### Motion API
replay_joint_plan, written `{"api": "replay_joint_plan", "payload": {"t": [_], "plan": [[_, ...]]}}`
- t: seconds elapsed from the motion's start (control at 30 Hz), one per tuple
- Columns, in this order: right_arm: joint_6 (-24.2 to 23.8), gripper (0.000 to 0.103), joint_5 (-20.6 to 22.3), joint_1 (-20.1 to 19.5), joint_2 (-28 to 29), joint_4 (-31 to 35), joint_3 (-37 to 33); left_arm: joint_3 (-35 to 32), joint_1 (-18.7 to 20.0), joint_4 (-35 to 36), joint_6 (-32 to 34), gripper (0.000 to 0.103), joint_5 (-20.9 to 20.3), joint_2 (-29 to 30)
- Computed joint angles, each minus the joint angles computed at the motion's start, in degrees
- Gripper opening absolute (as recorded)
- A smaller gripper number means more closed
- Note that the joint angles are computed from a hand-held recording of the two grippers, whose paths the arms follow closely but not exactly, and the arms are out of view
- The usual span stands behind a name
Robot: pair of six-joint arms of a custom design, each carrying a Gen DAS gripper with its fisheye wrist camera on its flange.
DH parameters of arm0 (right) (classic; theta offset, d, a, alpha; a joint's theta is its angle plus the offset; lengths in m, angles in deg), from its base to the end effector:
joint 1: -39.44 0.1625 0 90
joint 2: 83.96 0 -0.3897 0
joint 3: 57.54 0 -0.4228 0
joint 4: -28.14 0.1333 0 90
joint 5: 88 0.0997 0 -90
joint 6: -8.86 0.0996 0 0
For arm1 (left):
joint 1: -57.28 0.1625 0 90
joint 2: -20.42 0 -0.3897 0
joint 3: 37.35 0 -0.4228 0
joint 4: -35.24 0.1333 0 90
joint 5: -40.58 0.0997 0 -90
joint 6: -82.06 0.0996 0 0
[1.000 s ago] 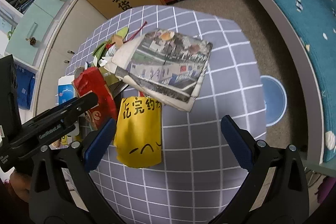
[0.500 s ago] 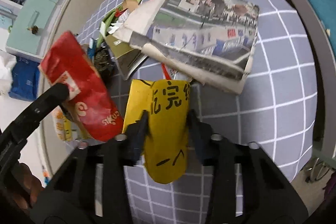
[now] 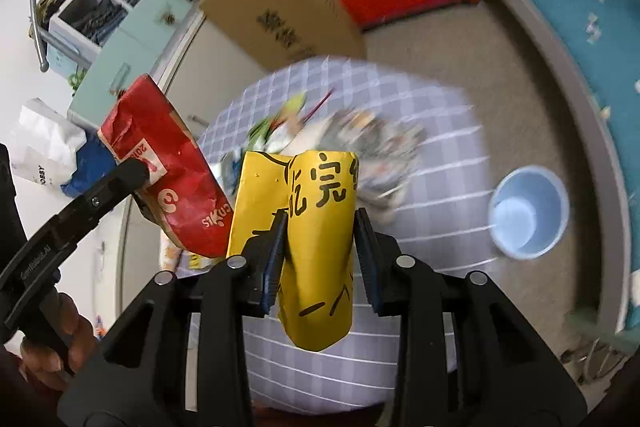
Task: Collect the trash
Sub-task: 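Carry both bags over the blue basin and open both tools to drop them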
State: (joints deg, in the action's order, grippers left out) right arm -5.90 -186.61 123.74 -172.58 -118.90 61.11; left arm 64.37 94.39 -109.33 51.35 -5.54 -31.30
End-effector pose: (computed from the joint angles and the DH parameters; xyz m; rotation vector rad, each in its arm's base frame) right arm 0.0673 -0.5182 0.2980 0.1734 -2.8396 0.6343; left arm -0.3710 -0.5344 0.0809 0.4448 2.4795 -0.7512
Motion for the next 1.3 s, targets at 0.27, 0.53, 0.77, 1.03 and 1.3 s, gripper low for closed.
{"api": "replay_joint_plan", "payload": {"t": [0.27, 0.53, 0.77, 1.03, 1.3], "plan": [[-6.4, 0.034, -2.0, -6.7, -8.3, -3.1, -1.1, -13.1, -3.5, -0.8, 3.4, 0.018, -2.5, 13.6], [-11.3, 0.057, 0.8, -12.3, -9.7, -8.0, -3.3, -26.0, -4.7, 2.8, 5.1, 0.018, -5.9, 24.9], [-12.1, 0.072, 5.2, -16.2, -8.7, -6.7, -6.3, -33.8, -4.5, 5.9, 5.2, 0.018, -7.2, 30.8], [-13.4, 0.078, 4.1, -15.8, -9.9, -9.0, -6.8, -39.7, -4.1, 7.8, 6.2, 0.018, -9.1, 35.2], [-13.5, 0.079, 4.3, -16.3, -10.8, -11.2, -7.0, -44.2, -3.7, 7.5, 8.2, 0.018, -11.0, 38.5]]}}
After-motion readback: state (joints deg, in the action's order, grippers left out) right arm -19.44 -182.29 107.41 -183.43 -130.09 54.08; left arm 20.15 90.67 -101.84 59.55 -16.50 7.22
